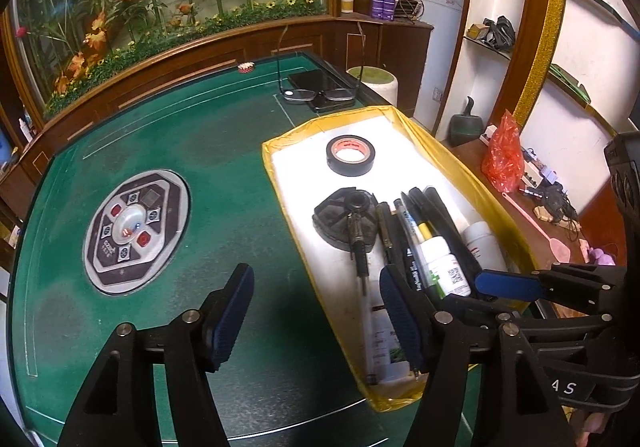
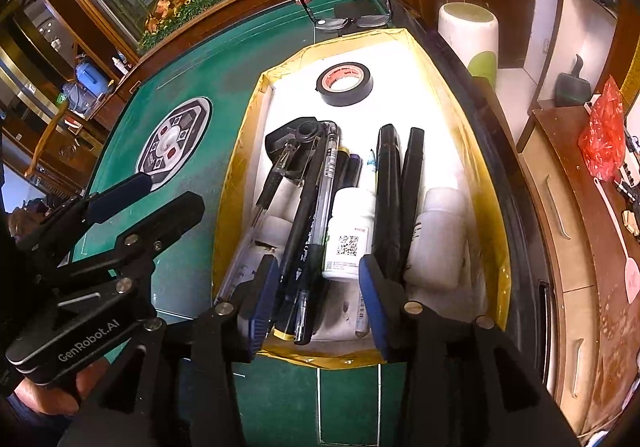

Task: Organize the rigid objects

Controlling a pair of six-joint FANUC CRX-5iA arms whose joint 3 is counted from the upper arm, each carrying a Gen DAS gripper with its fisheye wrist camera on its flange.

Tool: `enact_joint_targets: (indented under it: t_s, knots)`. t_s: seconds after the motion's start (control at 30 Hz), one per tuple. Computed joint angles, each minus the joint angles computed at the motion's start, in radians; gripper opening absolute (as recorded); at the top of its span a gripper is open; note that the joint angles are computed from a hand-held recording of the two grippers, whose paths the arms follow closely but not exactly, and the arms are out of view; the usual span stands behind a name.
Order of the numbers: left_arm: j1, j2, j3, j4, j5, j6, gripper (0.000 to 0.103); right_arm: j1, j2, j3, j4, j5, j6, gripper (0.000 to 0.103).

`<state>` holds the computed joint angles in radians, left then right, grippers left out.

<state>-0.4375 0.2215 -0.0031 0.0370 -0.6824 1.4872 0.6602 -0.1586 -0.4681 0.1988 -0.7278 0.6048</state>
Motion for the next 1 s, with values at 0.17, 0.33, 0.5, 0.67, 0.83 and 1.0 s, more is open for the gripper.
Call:
enact_joint_targets:
  t_s: [0.17, 0.33, 0.5, 0.67, 0.83, 1.0]
  knots:
    - [0.006, -0.015, -0.01, -0.035, 0.004, 0.031, 0.079, 0.03, -0.007, -0.026, 0.093, -0.01, -0.062, 0.057]
    - [0.021, -0.047, -0.054, -0.049, 0.041, 0.074, 0.095, 0.046, -0.021, -0.055, 0.173, -0.025, -0.114, 0.077]
    - [0.031, -0.093, -0.107, -0.065, 0.095, 0.087, 0.101, 0.059, -0.036, -0.077, 0.215, -0.038, -0.135, 0.078]
    - [0.048, -0.12, -0.146, 0.026, 0.078, -0.059, 0.102, 0.095, -0.077, -0.143, 0.353, -0.025, -0.223, 0.078]
    - [0.046, -0.148, -0.173, 0.027, 0.094, -0.079, 0.102, 0.116, -0.123, -0.208, 0.447, -0.001, -0.309, 0.078]
    - [0.042, -0.142, -0.117, -0.009, -0.012, -0.068, 0.101, 0.129, -0.138, -0.222, 0.474, -0.008, -0.335, 0.078]
